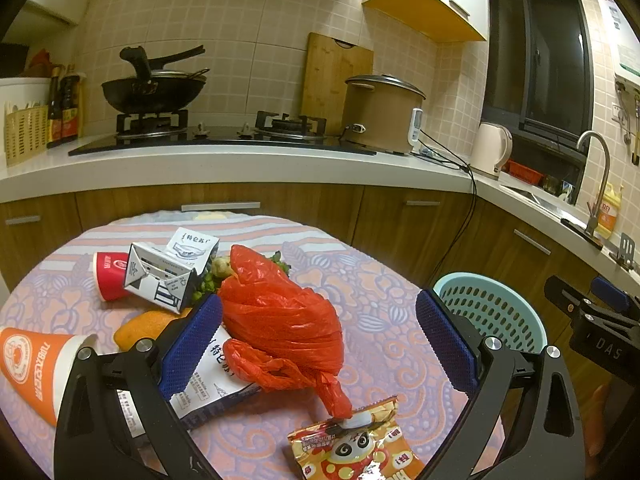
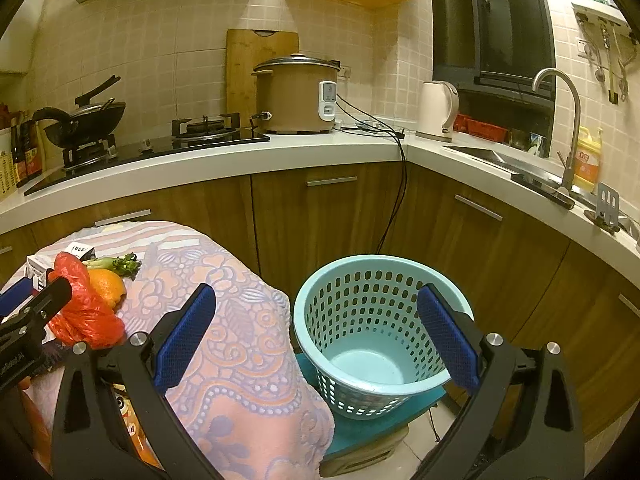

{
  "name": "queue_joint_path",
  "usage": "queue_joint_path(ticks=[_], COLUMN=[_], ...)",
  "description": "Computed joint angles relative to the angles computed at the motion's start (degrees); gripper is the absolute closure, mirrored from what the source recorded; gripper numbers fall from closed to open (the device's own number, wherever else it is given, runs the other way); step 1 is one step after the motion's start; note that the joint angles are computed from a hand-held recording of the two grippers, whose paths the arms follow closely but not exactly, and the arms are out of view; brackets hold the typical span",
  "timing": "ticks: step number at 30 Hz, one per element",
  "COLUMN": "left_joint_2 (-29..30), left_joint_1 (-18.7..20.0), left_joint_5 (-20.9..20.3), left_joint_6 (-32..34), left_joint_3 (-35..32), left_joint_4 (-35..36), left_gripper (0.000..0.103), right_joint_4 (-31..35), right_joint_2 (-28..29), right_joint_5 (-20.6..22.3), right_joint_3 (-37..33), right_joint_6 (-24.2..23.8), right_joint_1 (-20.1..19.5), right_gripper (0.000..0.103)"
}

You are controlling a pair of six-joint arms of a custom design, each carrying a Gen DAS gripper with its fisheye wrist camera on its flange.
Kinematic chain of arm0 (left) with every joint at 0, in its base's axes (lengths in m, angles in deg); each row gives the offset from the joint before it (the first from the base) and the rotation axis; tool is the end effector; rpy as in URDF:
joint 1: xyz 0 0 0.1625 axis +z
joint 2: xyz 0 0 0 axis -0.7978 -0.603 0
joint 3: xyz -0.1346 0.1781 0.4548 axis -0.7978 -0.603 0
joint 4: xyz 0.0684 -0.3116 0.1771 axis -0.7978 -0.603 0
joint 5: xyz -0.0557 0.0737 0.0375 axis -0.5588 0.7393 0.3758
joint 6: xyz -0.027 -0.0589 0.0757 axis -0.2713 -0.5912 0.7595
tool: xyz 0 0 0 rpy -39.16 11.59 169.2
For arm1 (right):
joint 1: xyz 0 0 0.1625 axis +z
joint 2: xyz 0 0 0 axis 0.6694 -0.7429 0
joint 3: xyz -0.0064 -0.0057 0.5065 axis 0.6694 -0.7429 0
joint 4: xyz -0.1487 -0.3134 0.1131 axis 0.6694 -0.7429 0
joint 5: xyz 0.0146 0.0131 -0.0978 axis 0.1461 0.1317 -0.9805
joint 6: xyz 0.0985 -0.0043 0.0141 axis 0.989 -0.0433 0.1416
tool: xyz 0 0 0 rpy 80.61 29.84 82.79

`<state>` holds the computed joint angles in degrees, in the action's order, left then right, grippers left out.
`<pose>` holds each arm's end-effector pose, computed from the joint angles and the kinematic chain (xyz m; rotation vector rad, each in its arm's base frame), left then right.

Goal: Collect trash

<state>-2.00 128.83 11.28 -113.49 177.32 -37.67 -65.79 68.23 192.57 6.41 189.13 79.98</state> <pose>0.0342 -0.5755 0.3426 0.5683 2.2103 -1.3475 0.4054 -0.5539 -0.0490 0.3404 -1.9450 1.3159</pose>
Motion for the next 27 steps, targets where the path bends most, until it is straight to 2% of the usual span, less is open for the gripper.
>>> queue_joint_path(ticks=[15,22,27], left_joint_2=[-0.72,-2.86,-6.94], left_joint_1=[-0.17,-0.12,-0.81], left_joint_5=[0.1,1.48,-1.71], left_joint_6=[0.28,-2.67,-2.26], left_joint_3=[0.8,0.76,2.18], left_joint_4=[-1.46,0.28,0.32], left_gripper=[0.009,0.009,0.009], right_joint_4=[0.79,2.08,5.83], right_joint_2=[0.17,0.3,1.54], right_joint_5=[-0.38,-1.66,-3.92], right_joint_3=[-0.3,-0.63,-2.81], right_joint_6=[0.37,0.8,1.39], right_joint_1=[0.09,0.58,1.02], right_gripper=[0.008,0.008,0.013])
